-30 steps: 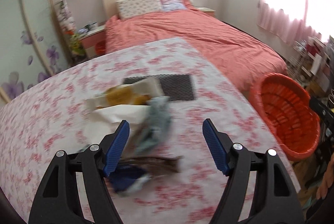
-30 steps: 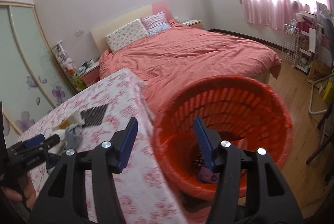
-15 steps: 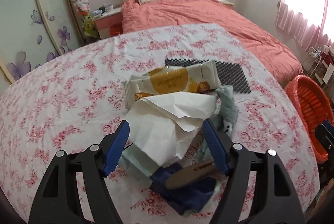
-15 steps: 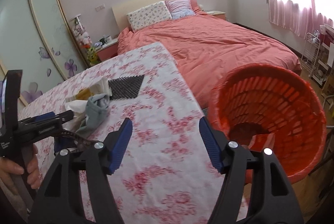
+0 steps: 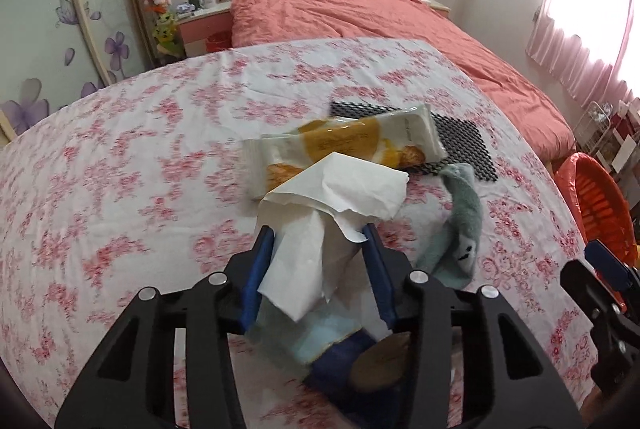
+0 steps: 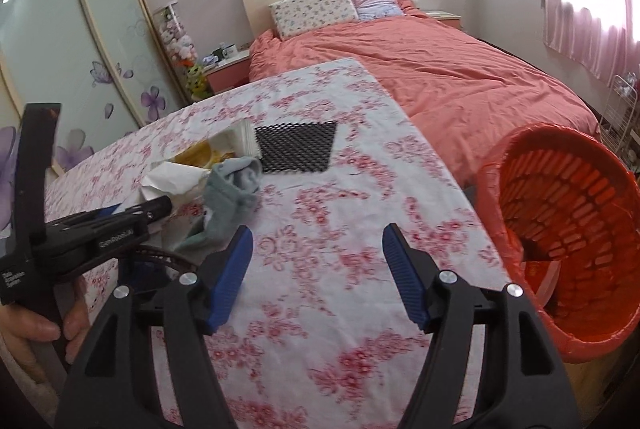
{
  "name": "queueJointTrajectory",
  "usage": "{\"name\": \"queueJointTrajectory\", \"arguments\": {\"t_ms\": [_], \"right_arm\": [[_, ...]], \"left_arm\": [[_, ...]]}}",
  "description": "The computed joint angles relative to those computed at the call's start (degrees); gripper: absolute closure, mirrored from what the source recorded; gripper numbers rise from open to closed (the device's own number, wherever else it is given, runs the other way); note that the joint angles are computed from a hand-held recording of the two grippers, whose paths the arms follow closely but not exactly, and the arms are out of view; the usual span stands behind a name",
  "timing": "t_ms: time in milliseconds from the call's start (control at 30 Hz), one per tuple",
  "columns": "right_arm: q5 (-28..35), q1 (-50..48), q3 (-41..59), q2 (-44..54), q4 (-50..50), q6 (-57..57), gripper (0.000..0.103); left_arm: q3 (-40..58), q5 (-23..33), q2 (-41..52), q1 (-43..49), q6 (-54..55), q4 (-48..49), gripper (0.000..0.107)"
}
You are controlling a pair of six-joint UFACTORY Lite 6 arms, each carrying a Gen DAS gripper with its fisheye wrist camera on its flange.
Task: Collect trash
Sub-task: 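Grasp the white tissue paper with the left gripper while the right gripper grasps the grey-green sock, then lift the tissue paper with the left gripper while the right gripper lifts the sock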
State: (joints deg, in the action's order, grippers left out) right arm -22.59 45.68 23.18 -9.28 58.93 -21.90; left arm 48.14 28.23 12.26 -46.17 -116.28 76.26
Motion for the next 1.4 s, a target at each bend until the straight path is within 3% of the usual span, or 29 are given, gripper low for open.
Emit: {"name": "queueJointTrajectory", "arguments": {"t_ms": [333, 467, 633, 733, 867, 967, 1233, 1400], "right_arm": [[2.64, 1.46, 11.64, 11.92, -5.07, 4.84, 0.037], [5.55, 1.17, 18.23, 17.84, -6.10, 5.87, 0.037], [6.86, 1.97, 26.14, 25.18, 4.06, -4.24, 0.039], [7.13, 1.97, 28.36, 27.78, 8.73, -8.95, 0.046], [7.44, 1.69, 28.74, 29.10, 10.59, -10.86, 0.079], [6.40, 1.23, 26.38, 27.51, 6.81, -7.21, 0.089], [2.81, -2.38, 21.54, 24.45, 10.67, -11.62, 0.091], [1.91, -1.37, 22.74, 25.68, 13.39, -15.06, 0.087]], "left_arm": [[-17.34, 3.88, -18.53, 2.87, -4.09, 1.71, 0.060], [-21.96, 1.28, -21.67, 8.73, -4.49, 2.77, 0.060], [-25.56, -1.27, -23.46, 14.21, -6.33, 5.75, 0.059], [-26.42, -1.90, -23.77, 15.25, -7.86, 7.63, 0.059], [-26.15, -1.45, -22.90, 14.86, -9.26, 8.76, 0.058], [-25.78, -0.58, -21.88, 14.19, -10.26, 9.33, 0.057], [-25.57, -0.31, -20.17, 14.28, -13.25, 11.66, 0.055], [-24.93, -0.06, -17.40, 13.86, -15.32, 12.66, 0.053]]}}
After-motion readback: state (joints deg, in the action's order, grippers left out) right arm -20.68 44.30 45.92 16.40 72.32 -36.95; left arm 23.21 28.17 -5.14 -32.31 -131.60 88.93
